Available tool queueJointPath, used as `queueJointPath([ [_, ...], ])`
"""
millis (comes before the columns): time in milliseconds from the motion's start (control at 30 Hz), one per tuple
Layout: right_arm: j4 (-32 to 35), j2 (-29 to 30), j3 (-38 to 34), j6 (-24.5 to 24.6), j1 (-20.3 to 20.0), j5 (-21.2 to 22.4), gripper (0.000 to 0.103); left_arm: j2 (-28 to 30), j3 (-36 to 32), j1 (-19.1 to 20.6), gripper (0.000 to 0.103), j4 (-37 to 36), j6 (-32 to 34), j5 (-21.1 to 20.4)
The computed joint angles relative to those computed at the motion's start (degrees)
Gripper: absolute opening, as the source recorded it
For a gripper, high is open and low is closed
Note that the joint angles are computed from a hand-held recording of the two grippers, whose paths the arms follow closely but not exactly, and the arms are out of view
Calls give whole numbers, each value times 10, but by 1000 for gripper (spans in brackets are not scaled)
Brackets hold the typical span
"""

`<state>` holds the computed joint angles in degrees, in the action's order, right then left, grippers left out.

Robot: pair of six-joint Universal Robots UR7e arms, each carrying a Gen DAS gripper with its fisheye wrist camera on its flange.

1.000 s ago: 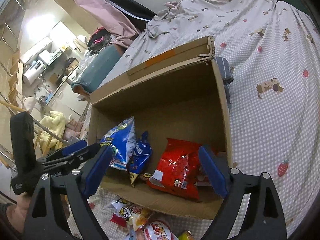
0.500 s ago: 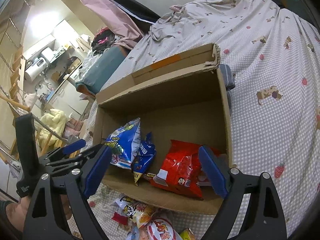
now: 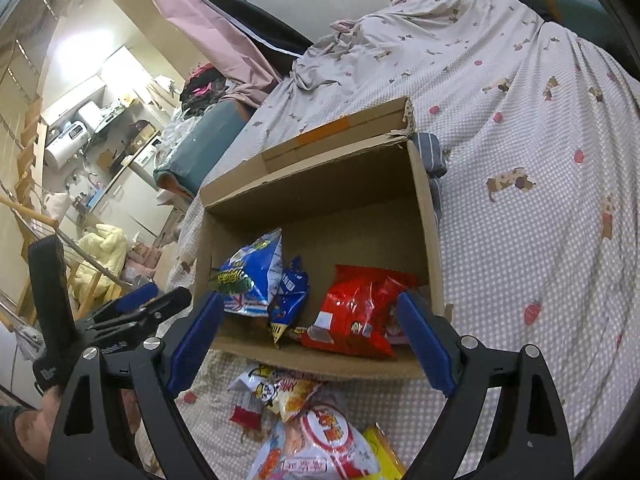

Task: Organize snacks
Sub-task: 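Withdraw both open tools from the box toward the remaining snacks, then grasp the white-and-red snack bar with the left tool while the right tool grasps the white-and-red bag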

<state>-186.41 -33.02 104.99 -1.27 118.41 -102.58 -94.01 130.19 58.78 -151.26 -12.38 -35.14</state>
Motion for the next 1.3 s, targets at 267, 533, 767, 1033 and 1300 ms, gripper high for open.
queueJointPath([
  [267,-16,-28,54,26,7,-19,91,-55,29,-22,95,73,-67,-3],
  [533,-25,-47,95,56,11,-31,91,-103,47,-39,95,156,-127,-3],
  [767,-11,-54,114,99,6,-40,91,-132,54,-48,95,220,-173,-2],
  [1033,74,-47,106,158,-25,2,91,-139,53,-36,95,263,-209,-20],
  [1300,219,6,43,193,-51,48,91,-131,37,0,95,303,-259,-32],
])
